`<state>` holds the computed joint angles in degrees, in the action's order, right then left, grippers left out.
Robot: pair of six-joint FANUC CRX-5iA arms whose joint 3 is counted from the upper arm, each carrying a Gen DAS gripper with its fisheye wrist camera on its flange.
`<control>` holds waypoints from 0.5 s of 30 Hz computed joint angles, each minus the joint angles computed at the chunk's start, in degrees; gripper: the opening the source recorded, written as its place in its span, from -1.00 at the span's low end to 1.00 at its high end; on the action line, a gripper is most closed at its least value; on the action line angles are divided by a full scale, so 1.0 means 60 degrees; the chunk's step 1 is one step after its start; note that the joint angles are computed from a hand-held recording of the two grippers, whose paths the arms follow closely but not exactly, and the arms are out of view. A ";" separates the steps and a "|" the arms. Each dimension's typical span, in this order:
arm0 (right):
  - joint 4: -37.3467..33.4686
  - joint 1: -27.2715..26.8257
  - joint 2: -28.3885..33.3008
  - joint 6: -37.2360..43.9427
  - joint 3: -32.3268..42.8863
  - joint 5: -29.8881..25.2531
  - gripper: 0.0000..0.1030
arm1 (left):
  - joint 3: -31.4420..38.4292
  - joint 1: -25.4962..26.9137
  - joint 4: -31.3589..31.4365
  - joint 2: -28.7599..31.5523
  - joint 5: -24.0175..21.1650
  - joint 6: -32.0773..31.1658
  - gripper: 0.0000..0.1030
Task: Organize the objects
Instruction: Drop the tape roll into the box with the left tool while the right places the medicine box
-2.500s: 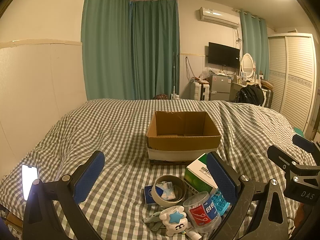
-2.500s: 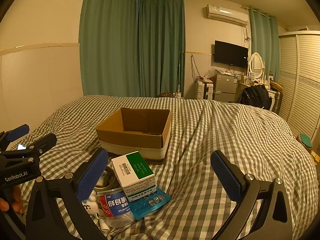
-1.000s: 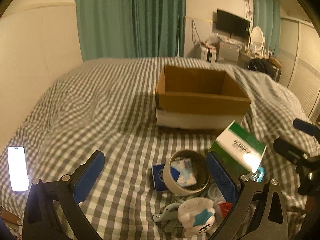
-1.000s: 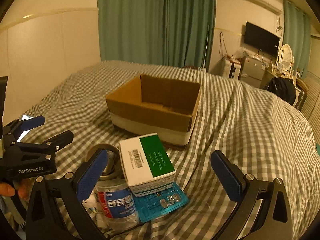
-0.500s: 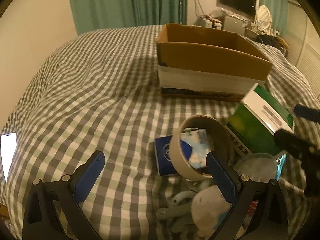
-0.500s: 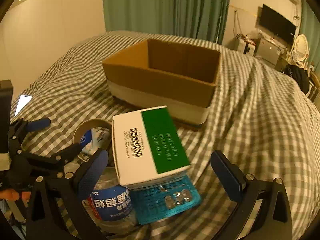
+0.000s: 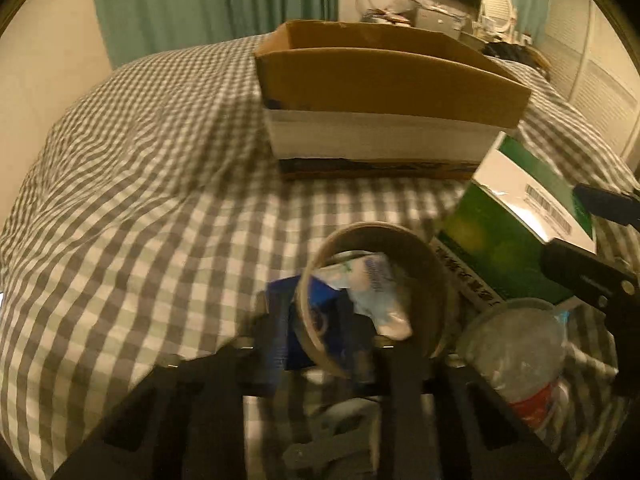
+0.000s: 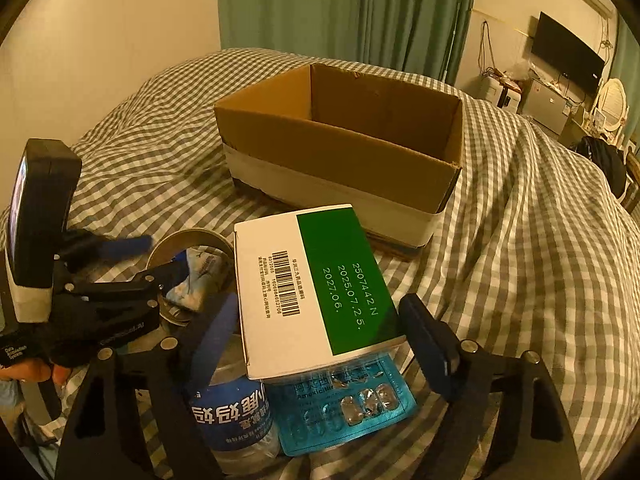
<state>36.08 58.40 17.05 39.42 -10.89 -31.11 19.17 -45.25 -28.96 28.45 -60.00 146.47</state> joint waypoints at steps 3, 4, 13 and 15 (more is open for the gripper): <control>0.0004 -0.0011 -0.0092 -0.0052 -0.0097 0.0064 0.58 | -0.0153 0.0000 -0.0063 -0.0152 0.0116 0.0246 -0.76; 0.0055 -0.0005 -0.0126 -0.0096 -0.0124 0.0063 0.58 | -0.0201 -0.0021 -0.0146 -0.0235 0.0105 0.0359 -0.80; 0.1835 -0.0133 -0.0624 -0.1344 -0.0566 0.0162 0.56 | -0.0120 -0.0140 -0.1061 -0.0956 -0.0002 0.0856 -0.82; 0.2188 -0.0182 -0.0647 -0.1525 -0.0511 0.0183 0.55 | 0.0051 -0.0131 -0.1341 -0.1038 -0.0082 0.0931 -0.82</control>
<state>49.21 57.31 13.17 30.27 -13.96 -30.01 19.48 -46.03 -37.01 22.22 -60.49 152.06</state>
